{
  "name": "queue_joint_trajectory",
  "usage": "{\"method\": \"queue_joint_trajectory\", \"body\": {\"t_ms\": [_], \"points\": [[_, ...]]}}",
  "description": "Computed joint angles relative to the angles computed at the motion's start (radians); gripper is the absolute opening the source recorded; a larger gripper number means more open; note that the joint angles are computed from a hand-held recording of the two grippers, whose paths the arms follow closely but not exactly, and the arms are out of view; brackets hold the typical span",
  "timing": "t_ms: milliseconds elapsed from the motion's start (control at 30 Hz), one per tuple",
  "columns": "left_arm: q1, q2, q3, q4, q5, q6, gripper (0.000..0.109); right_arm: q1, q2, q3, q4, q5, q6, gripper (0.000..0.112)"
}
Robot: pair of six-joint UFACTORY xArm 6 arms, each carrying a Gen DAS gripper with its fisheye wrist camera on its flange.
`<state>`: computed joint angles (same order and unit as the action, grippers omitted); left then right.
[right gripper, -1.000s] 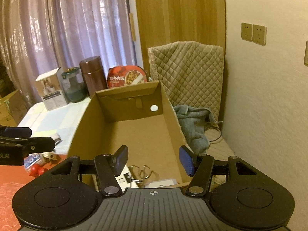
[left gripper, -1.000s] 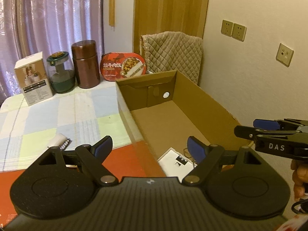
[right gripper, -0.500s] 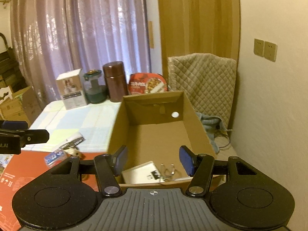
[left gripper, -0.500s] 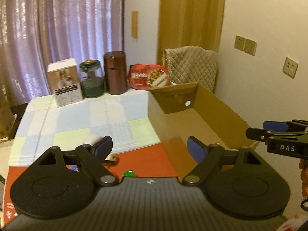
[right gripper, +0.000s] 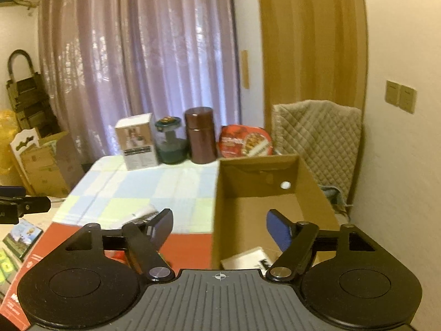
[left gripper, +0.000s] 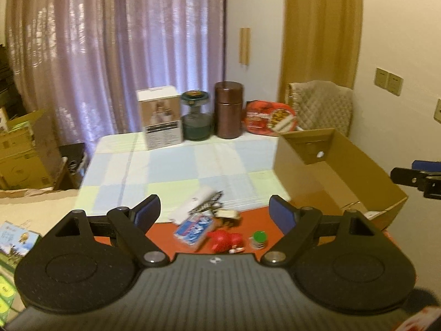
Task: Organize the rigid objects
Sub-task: 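Move both tools back over the remaining objects on the mat, then grasp the small green-capped jar with the right tool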
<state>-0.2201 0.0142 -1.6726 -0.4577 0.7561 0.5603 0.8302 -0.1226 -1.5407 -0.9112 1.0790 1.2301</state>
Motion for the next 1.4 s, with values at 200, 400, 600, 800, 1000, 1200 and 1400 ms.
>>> {"method": "queue_joint_trajectory", "body": {"t_ms": [200, 400, 600, 800, 1000, 1200, 1400], "points": [[0.052, -0.027, 0.046, -0.013, -0.027, 0.020, 0.094, 0.027, 0.070, -0.070, 0.004, -0.015, -0.023, 0.081], [0.074, -0.040, 0.096, -0.004, -0.036, 0.029, 0.095, 0.031, 0.107, -0.069, 0.027, -0.055, -0.012, 0.082], [0.076, -0.025, 0.129, 0.015, -0.059, 0.013, 0.095, 0.014, 0.125, -0.011, 0.026, -0.154, 0.036, 0.082], [0.060, 0.019, 0.168, 0.012, -0.113, 0.025, 0.095, -0.020, 0.139, 0.071, 0.018, -0.266, 0.076, 0.082], [0.025, 0.075, 0.205, -0.014, -0.187, 0.080, 0.095, -0.055, 0.168, 0.131, 0.011, -0.342, 0.079, 0.073], [0.000, 0.168, 0.158, -0.061, -0.195, 0.143, 0.095, -0.104, 0.225, 0.155, 0.015, -0.451, 0.028, 0.063], [-0.012, 0.270, 0.057, -0.107, -0.146, 0.206, 0.095, -0.160, 0.310, 0.131, 0.059, -0.532, -0.033, 0.054]]}}
